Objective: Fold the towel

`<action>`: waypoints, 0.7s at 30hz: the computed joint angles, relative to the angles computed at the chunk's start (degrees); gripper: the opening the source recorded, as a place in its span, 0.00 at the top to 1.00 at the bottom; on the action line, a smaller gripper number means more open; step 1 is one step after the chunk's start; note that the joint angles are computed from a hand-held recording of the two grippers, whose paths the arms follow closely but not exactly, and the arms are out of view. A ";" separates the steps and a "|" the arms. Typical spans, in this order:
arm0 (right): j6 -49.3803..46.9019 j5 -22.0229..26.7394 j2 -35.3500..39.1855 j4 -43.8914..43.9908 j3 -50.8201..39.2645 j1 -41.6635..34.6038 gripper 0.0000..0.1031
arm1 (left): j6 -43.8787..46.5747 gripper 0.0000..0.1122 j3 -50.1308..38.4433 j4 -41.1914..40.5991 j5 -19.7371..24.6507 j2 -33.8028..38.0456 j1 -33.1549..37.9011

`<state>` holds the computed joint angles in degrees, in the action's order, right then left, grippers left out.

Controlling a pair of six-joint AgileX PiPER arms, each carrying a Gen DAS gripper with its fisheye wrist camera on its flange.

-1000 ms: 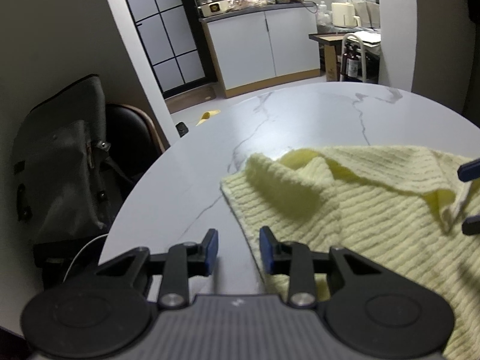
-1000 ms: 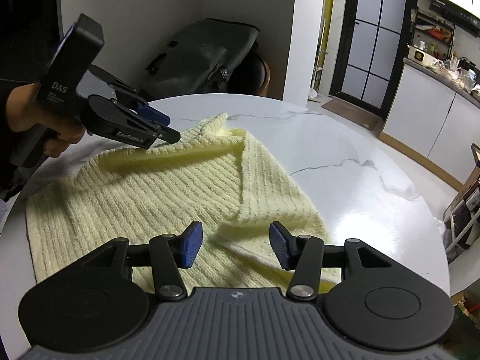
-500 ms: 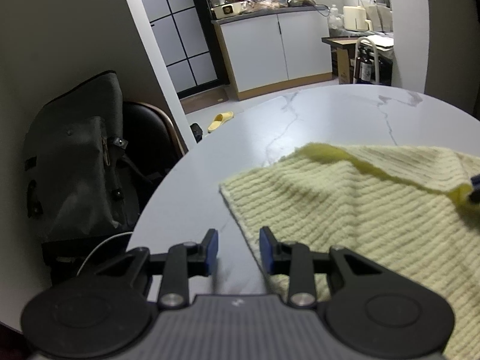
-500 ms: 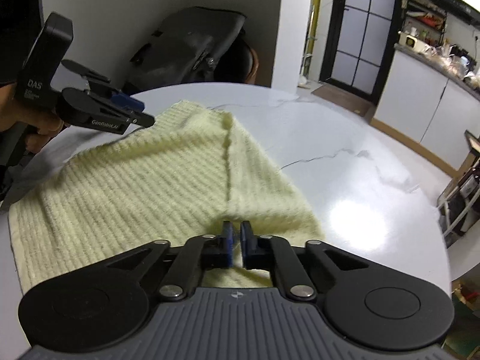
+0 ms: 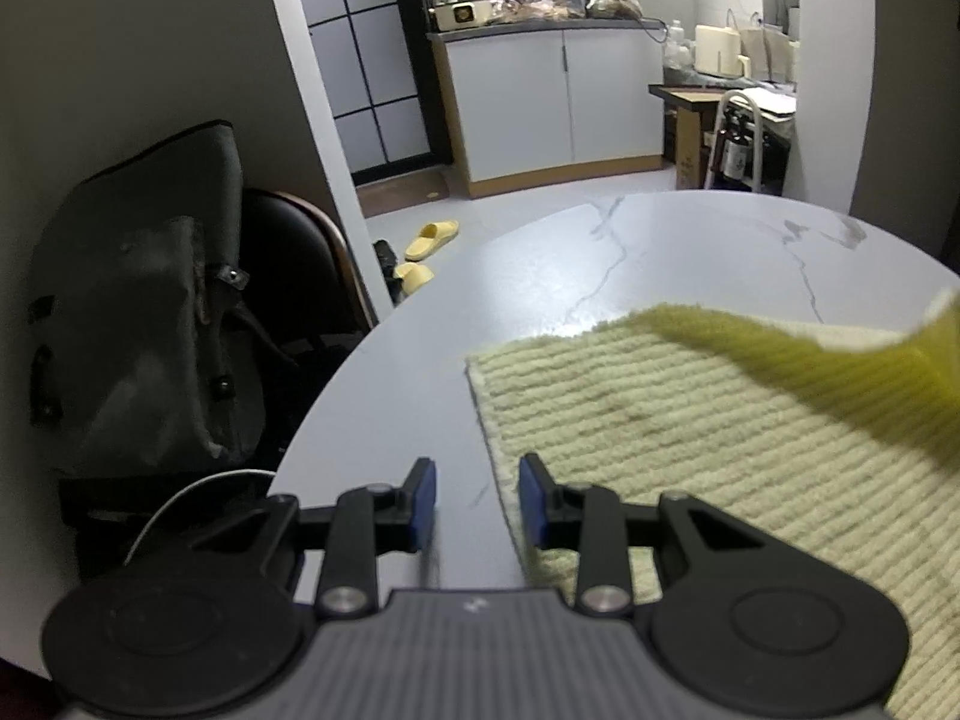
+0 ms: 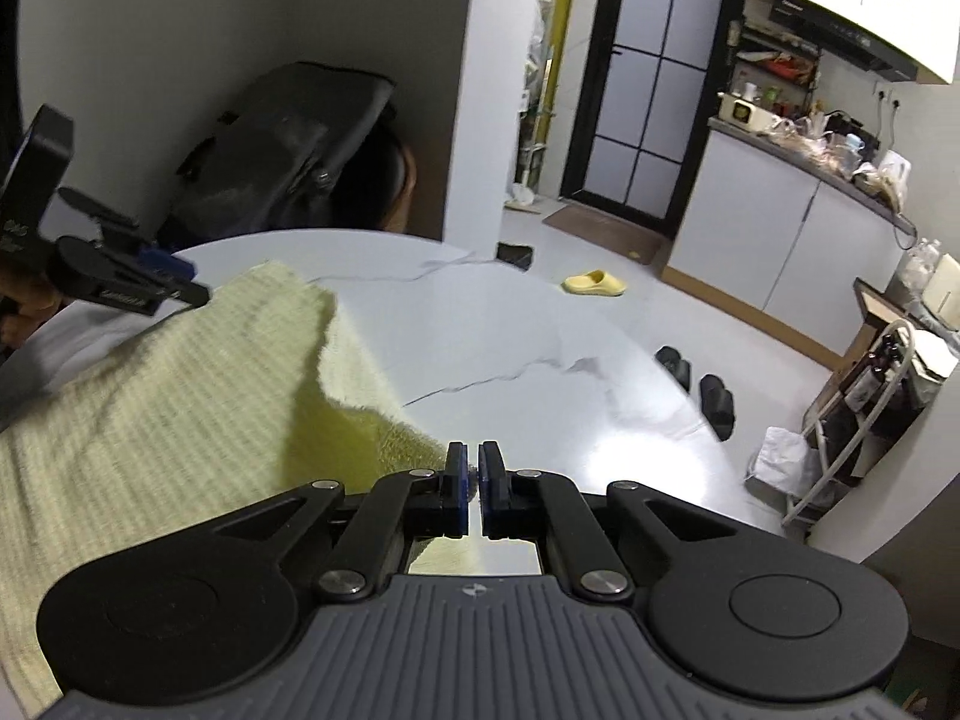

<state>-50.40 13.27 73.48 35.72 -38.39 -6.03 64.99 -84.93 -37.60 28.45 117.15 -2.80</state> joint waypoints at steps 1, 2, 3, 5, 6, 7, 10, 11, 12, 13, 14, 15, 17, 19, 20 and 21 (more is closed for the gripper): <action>-1.76 -0.08 0.43 1.51 -0.50 -1.05 0.96 | -0.38 0.68 -1.79 0.57 1.96 0.84 0.48; -3.93 -0.15 0.89 3.46 -1.04 -2.28 0.96 | -0.36 0.67 -2.92 0.76 3.36 1.41 0.84; -4.91 -0.27 1.19 4.45 -1.32 -2.77 0.96 | -0.28 0.67 -3.92 0.89 4.62 1.93 1.17; -9.52 -0.01 2.58 8.83 -2.26 -4.90 0.96 | -0.51 0.67 -5.87 1.49 6.79 2.89 1.60; -11.14 0.01 3.37 10.23 -2.80 -5.84 0.96 | -0.99 0.67 -6.72 2.00 7.52 3.29 1.63; -11.99 -0.09 4.14 10.85 -3.31 -6.53 0.96 | -1.48 0.66 -7.57 2.49 8.25 3.68 1.66; -14.17 -0.48 6.27 12.28 -4.80 -8.25 0.98 | -2.96 0.62 -10.06 3.79 10.06 4.93 1.74; -15.41 -0.65 7.10 13.18 -5.40 -8.91 0.98 | -3.50 0.60 -10.81 4.15 10.32 5.39 1.76; -17.09 -0.87 8.32 14.44 -6.29 -9.76 0.98 | -3.84 0.58 -11.30 4.40 10.43 5.68 1.74; -18.18 -1.10 9.24 15.26 -7.01 -10.31 0.98 | -4.08 0.58 -11.78 4.40 10.70 5.99 1.80; -18.87 -1.39 9.96 15.75 -7.58 -10.65 0.98 | -4.31 0.58 -12.29 4.34 11.02 6.32 1.87; -19.56 -1.48 10.36 16.30 -7.89 -10.92 0.99 | -4.50 0.58 -12.59 4.34 11.21 6.49 1.88; -20.31 -1.63 11.35 16.71 -8.56 -11.39 0.99 | -4.44 0.58 -13.12 4.00 11.51 6.91 1.98; -20.25 -0.53 12.17 16.08 -9.22 -11.94 0.98 | -4.67 0.58 -13.70 4.11 11.73 7.23 1.99; -19.55 1.61 12.19 14.85 -9.45 -12.26 0.98 | -4.79 0.58 -14.01 4.18 11.88 7.37 2.01; -19.69 2.71 12.26 14.65 -9.60 -12.50 0.96 | -4.99 0.58 -14.39 4.24 12.10 7.55 2.03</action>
<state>-70.09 15.98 85.74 50.37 -47.99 -18.53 60.01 -99.32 -33.36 40.55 124.70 -0.77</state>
